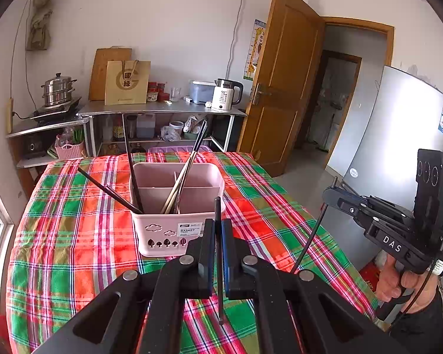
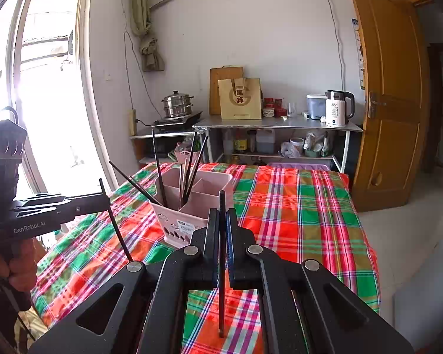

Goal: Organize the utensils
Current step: 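Lift the dark chopsticks with both tools and lower them into the pink basket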

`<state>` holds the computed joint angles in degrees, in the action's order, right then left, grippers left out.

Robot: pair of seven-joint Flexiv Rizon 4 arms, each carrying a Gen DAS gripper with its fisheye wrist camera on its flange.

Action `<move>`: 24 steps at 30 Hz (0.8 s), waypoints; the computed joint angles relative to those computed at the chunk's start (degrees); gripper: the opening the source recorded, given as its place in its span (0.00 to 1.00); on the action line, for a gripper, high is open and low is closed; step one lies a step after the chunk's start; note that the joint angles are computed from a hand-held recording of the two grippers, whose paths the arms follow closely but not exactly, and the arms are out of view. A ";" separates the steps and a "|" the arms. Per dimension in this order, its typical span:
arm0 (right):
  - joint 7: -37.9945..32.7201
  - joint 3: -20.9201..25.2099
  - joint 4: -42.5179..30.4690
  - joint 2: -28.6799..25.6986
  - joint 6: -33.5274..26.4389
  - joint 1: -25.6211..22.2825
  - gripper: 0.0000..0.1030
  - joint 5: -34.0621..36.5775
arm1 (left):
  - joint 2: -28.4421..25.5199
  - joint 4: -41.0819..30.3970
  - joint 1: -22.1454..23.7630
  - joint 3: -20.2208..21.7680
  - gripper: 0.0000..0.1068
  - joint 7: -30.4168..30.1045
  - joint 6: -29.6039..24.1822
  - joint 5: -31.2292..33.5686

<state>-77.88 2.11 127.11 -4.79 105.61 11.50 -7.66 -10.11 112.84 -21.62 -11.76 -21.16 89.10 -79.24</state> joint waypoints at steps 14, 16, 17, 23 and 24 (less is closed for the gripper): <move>-2.83 -5.55 -0.95 2.47 -0.23 8.18 0.04 3.88 | 3.28 0.60 1.50 2.40 0.03 -3.82 -3.97 5.01; -2.00 -2.39 -2.07 1.77 -0.08 5.15 0.04 2.80 | 3.35 0.03 2.25 2.84 0.03 -5.95 -4.61 7.75; -1.72 -1.47 -2.68 1.46 -0.14 4.35 0.04 2.34 | 3.37 -0.33 2.68 2.96 0.03 -6.81 -4.89 8.99; 0.35 0.97 -6.35 -0.55 -0.43 2.57 0.04 -0.23 | 2.56 -3.53 5.58 3.47 0.03 -12.68 -6.38 17.18; 0.64 0.94 -7.06 -0.94 -0.48 2.74 0.04 -0.57 | 2.29 -4.19 6.11 3.49 0.03 -13.89 -6.68 18.56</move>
<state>-77.25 3.05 120.05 -5.73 105.12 14.24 -8.23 -7.83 108.65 -15.50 -8.27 -35.04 82.42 -60.68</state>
